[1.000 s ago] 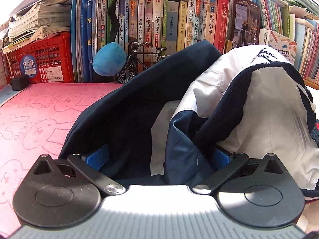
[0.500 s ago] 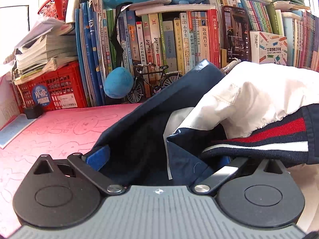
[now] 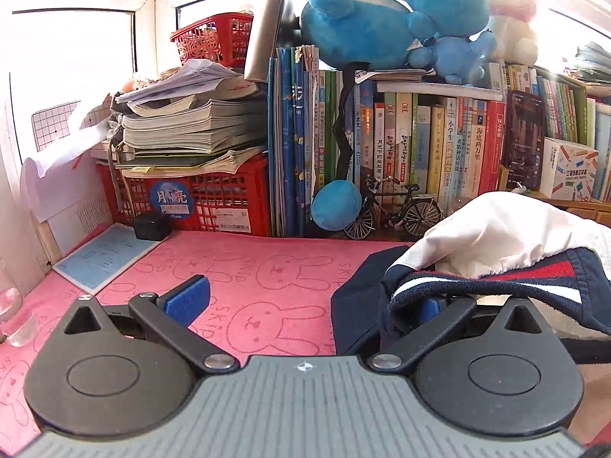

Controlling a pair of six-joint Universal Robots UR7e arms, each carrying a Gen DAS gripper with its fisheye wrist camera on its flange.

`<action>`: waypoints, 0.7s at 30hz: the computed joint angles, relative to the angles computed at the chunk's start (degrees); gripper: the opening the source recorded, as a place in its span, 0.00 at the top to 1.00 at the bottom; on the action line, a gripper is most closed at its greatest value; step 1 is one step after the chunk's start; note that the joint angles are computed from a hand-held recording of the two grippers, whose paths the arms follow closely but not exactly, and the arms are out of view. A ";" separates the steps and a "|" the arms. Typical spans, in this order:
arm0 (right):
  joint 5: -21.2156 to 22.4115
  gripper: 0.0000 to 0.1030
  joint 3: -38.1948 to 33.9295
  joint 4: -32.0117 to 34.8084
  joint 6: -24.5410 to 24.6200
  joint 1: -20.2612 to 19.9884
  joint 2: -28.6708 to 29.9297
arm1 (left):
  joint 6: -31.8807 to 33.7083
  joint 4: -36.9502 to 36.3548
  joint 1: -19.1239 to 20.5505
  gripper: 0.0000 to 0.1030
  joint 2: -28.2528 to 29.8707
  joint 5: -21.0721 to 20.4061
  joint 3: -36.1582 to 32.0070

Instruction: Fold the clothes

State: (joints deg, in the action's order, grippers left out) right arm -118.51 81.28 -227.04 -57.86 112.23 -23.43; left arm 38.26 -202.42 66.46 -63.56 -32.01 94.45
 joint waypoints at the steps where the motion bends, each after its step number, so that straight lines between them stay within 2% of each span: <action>1: 0.03 0.00 1.13 -0.31 -0.27 -0.11 -0.77 | 0.68 -0.03 -0.01 0.00 -1.23 -0.99 2.00; 5: -0.70 0.00 6.63 -0.23 4.58 -0.86 -5.29 | -4.46 6.65 -0.76 0.00 -7.88 -6.26 10.83; 10: -2.55 0.00 13.63 1.17 12.18 -3.18 -10.87 | -4.49 11.40 -2.57 0.00 -12.72 -11.25 18.88; 12: -1.97 0.00 16.56 2.60 15.56 -4.33 -12.85 | -1.42 8.63 -3.93 0.00 -12.05 -8.85 21.10; 15: -1.48 0.00 19.72 1.95 17.45 -5.24 -14.23 | 0.49 6.62 -5.30 0.00 -11.08 -5.98 23.09; 21: 3.09 0.00 26.17 0.60 21.64 -7.10 -17.24 | 5.19 2.33 -6.69 0.00 -12.00 -8.94 27.73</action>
State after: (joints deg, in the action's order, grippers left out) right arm -115.42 107.45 -226.44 -36.21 105.13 -40.67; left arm 43.45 -200.09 59.78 -75.56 -40.95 122.18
